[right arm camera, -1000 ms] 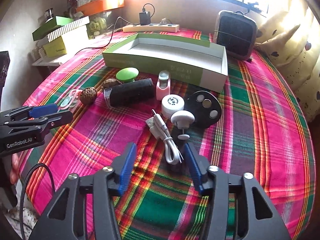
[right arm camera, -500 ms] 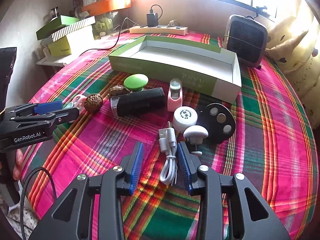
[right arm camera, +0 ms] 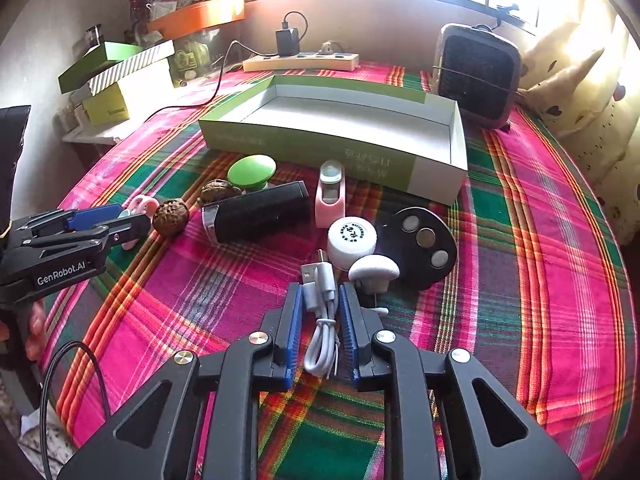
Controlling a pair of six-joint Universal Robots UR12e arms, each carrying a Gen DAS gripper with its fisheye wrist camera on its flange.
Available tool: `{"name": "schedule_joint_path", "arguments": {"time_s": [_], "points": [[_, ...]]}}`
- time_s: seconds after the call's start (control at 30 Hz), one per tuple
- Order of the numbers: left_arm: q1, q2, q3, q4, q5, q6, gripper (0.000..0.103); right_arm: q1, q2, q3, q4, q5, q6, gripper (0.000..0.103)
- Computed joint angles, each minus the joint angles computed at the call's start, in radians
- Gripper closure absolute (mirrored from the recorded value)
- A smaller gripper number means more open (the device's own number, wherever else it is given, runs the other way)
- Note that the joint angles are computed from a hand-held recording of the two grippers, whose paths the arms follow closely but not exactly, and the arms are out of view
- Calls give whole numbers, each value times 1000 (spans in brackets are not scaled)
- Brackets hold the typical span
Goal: Organize objects
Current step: 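Grasp the pink-and-white clip with the left tool while the right tool grasps the white USB cable, then carry the clip and cable with both tools over the open white box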
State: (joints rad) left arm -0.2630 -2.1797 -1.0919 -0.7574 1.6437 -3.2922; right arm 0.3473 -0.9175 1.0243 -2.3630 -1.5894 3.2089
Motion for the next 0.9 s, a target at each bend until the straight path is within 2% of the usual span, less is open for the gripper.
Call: {"name": "schedule_joint_path", "arguments": {"time_s": [0.07, 0.2, 0.33, 0.7, 0.9], "points": [[0, -1, 2, -1, 3, -1, 65, 1, 0, 0, 1, -6, -3, 83], [3, -3, 8, -7, -1, 2, 80, 0, -1, 2, -1, -2, 3, 84], [4, -4, 11, -10, -2, 6, 86, 1, -1, 2, -1, -4, 5, 84], [5, -6, 21, -7, -13, 27, 87, 1, -4, 6, -1, -1, 15, 84], [5, -9, 38, -11, -28, 42, 87, -4, -6, 5, -1, 26, 28, 84]]}}
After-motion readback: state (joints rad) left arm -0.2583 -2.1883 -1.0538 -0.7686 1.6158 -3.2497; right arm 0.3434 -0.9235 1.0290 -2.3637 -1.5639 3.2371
